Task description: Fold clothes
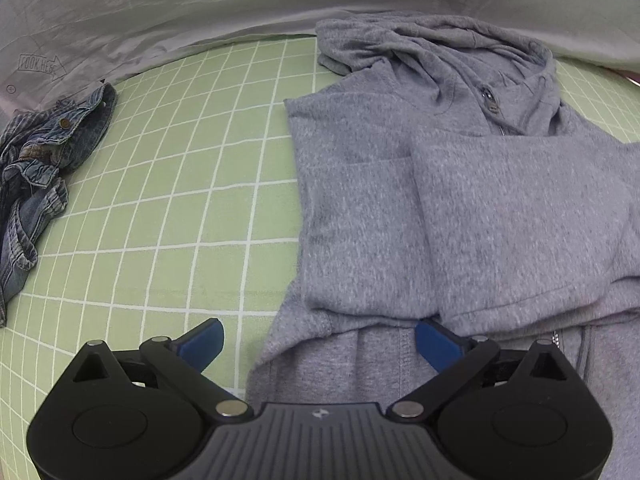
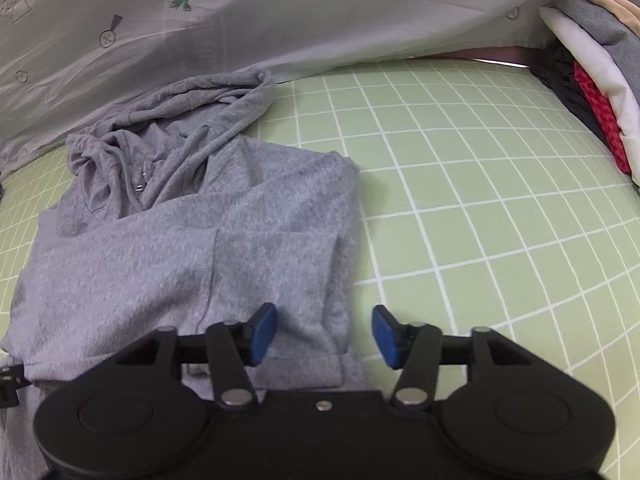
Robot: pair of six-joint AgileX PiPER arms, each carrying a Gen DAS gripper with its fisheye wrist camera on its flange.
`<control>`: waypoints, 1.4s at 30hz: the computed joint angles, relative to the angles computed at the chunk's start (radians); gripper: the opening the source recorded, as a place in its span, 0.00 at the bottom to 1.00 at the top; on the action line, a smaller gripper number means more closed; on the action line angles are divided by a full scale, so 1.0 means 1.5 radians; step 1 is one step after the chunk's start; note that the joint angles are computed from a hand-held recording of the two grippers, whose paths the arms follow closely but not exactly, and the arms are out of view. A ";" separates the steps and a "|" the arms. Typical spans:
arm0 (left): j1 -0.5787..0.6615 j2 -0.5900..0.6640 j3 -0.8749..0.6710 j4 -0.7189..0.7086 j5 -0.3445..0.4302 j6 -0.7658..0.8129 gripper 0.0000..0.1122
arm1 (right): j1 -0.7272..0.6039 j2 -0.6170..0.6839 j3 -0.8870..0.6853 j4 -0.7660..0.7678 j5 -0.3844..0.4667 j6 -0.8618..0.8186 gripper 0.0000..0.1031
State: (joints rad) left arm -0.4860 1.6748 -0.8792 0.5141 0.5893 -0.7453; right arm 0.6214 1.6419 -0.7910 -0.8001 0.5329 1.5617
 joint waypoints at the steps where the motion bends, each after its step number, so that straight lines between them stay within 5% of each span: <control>1: 0.001 -0.005 0.003 -0.006 0.001 0.002 0.90 | -0.006 -0.007 0.005 0.009 -0.002 -0.005 0.68; 11: 0.050 -0.058 -0.024 -0.062 -0.013 0.083 0.90 | -0.049 -0.077 0.025 0.044 0.023 -0.036 0.87; 17: 0.099 -0.016 -0.110 -0.058 -0.012 0.085 0.90 | -0.078 -0.059 -0.008 0.030 0.033 -0.076 0.97; 23: 0.164 0.087 -0.271 -0.198 -0.015 0.196 0.90 | -0.123 0.011 -0.108 0.036 0.024 -0.177 0.99; 33: 0.188 0.330 -0.606 -0.215 0.039 0.212 0.90 | -0.190 0.221 -0.379 0.092 0.020 -0.320 0.99; 38: 0.208 0.436 -0.742 -0.307 0.061 0.311 0.90 | -0.211 0.325 -0.519 0.136 0.033 -0.391 0.99; 42: 0.204 0.520 -0.872 -0.315 0.158 0.368 0.90 | -0.225 0.387 -0.603 0.172 0.037 -0.415 0.99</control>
